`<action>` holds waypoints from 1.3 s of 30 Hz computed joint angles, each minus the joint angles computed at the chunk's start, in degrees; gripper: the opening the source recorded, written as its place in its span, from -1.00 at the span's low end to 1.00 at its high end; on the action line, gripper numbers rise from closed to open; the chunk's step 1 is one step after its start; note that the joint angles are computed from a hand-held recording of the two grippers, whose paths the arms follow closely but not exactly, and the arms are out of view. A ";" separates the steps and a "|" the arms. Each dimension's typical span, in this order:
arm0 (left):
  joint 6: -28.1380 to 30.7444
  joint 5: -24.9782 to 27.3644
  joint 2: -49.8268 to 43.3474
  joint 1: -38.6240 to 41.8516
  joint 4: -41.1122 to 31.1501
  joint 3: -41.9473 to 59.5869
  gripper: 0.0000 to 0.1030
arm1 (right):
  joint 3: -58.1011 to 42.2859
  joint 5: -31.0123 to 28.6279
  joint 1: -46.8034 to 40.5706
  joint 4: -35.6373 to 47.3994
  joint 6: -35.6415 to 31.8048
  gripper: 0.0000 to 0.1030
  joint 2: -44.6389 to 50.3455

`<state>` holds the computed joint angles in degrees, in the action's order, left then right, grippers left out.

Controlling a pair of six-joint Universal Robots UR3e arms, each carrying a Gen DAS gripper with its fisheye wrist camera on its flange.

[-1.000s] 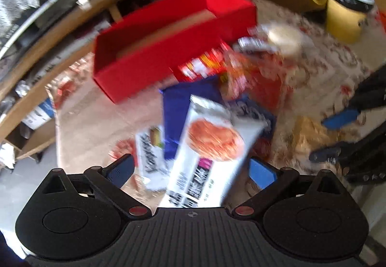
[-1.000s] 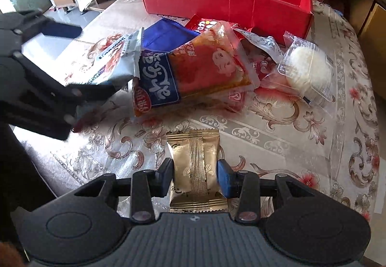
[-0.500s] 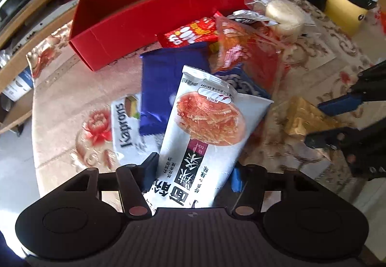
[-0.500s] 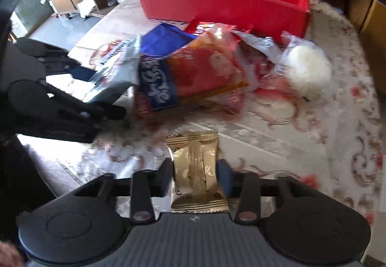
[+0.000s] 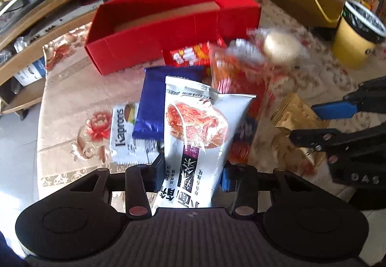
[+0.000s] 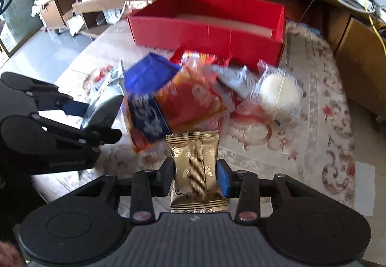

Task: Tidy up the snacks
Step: 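Grasp the white noodle-snack bag with the left tool while the right tool grasps the gold cake, then carry both snacks over the red box and open both tools to drop them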

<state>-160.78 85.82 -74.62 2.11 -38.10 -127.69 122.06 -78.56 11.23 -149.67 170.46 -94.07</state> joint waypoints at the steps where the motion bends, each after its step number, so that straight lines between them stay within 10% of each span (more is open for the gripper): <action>1: -0.07 -0.25 0.31 -0.15 0.11 0.23 -0.02 | -0.23 0.02 0.02 -0.08 0.24 -0.27 -0.30; 20: -6.31 -5.71 -10.03 1.69 5.13 12.14 -0.09 | -13.24 0.23 -1.20 -3.26 6.58 -0.27 8.39; 39: -14.94 -3.93 -38.04 0.31 4.41 46.21 -0.10 | -56.48 0.28 -1.80 3.63 10.17 -0.26 38.27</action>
